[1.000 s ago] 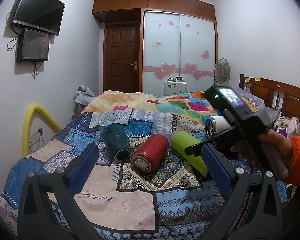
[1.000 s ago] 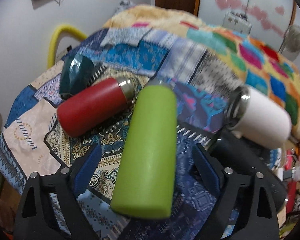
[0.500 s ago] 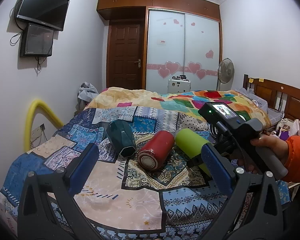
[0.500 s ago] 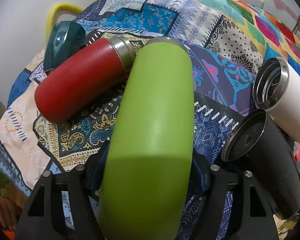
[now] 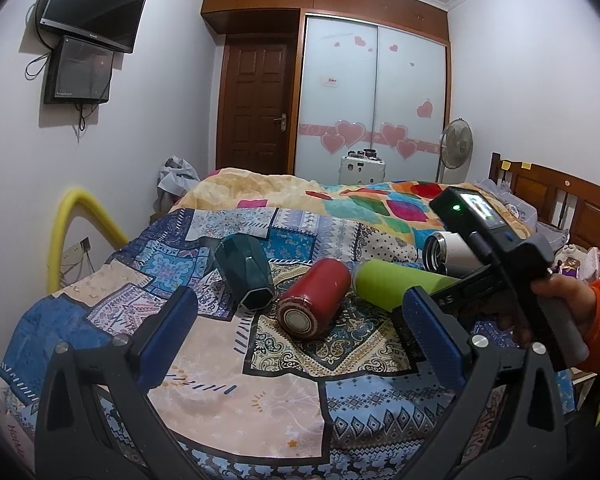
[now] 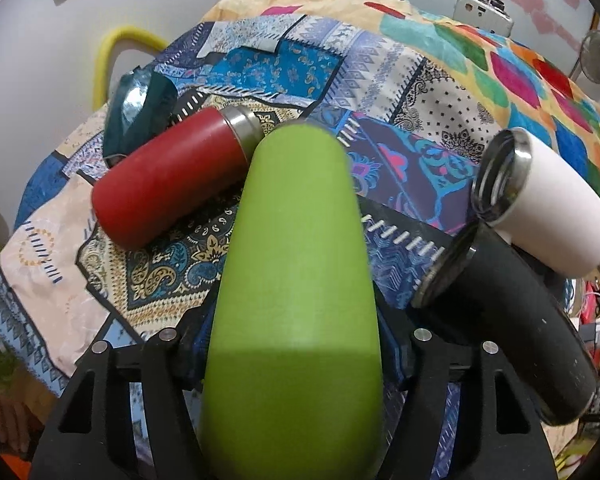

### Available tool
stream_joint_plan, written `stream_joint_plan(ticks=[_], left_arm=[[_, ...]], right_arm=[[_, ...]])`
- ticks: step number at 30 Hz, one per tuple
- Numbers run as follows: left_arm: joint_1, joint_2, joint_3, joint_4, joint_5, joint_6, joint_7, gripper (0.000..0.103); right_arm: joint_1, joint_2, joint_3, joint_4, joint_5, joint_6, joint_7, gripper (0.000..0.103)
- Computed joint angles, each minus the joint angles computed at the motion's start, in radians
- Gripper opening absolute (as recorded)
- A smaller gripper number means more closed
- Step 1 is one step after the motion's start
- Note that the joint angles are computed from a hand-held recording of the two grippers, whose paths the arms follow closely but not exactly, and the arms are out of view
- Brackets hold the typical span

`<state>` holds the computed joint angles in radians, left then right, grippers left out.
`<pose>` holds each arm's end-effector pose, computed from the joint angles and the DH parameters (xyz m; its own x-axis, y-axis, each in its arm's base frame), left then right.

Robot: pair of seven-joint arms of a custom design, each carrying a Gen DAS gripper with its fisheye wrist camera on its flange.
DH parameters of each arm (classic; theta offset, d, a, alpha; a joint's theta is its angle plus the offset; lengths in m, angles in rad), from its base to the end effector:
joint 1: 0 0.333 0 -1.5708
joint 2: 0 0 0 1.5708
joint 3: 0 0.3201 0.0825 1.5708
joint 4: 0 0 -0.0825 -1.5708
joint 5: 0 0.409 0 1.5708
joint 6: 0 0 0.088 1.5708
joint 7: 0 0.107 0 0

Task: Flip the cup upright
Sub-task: 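Close the right gripper around the lime-green bottle's body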

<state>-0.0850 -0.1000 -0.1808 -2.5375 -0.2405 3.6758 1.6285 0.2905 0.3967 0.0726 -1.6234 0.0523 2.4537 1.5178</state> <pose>0.4949 -0.1042 0.4470 -0.0994 -0.9916 0.0824 -0.3424 -0.0437 -0.9385 0.6836 0.2523 0.4336 0.3731 -0.9263 -0.0528 -0.8490 -0.3179 -0.4221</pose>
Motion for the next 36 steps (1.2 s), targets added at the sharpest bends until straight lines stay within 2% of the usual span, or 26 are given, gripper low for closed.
stream_joint_plan(ticks=[7, 12, 24, 29, 36], left_arm=[[-0.007, -0.034, 0.009, -0.015, 0.064, -0.017, -0.045, 0.103], [-0.007, -0.057, -0.020, -0.031, 0.049, -0.009, -0.012, 0.103], [-0.029, -0.102, -0.035, -0.072, 0.069, -0.052, -0.038, 0.103], [-0.024, -0.102, -0.043, -0.075, 0.067, -0.071, -0.039, 0.103], [-0.006, -0.077, -0.072, -0.062, 0.008, -0.095, 0.012, 0.103]], right_arm=[[-0.020, -0.089, 0.007, -0.121, 0.038, 0.069, -0.019, 0.062], [-0.025, -0.164, 0.014, -0.211, 0.067, 0.127, -0.045, 0.062], [-0.009, -0.319, 0.038, -0.417, 0.199, 0.274, -0.216, 0.062], [0.003, -0.306, 0.048, -0.432, 0.293, 0.282, -0.330, 0.062], [0.011, -0.230, 0.057, -0.385, 0.287, 0.257, -0.365, 0.062]])
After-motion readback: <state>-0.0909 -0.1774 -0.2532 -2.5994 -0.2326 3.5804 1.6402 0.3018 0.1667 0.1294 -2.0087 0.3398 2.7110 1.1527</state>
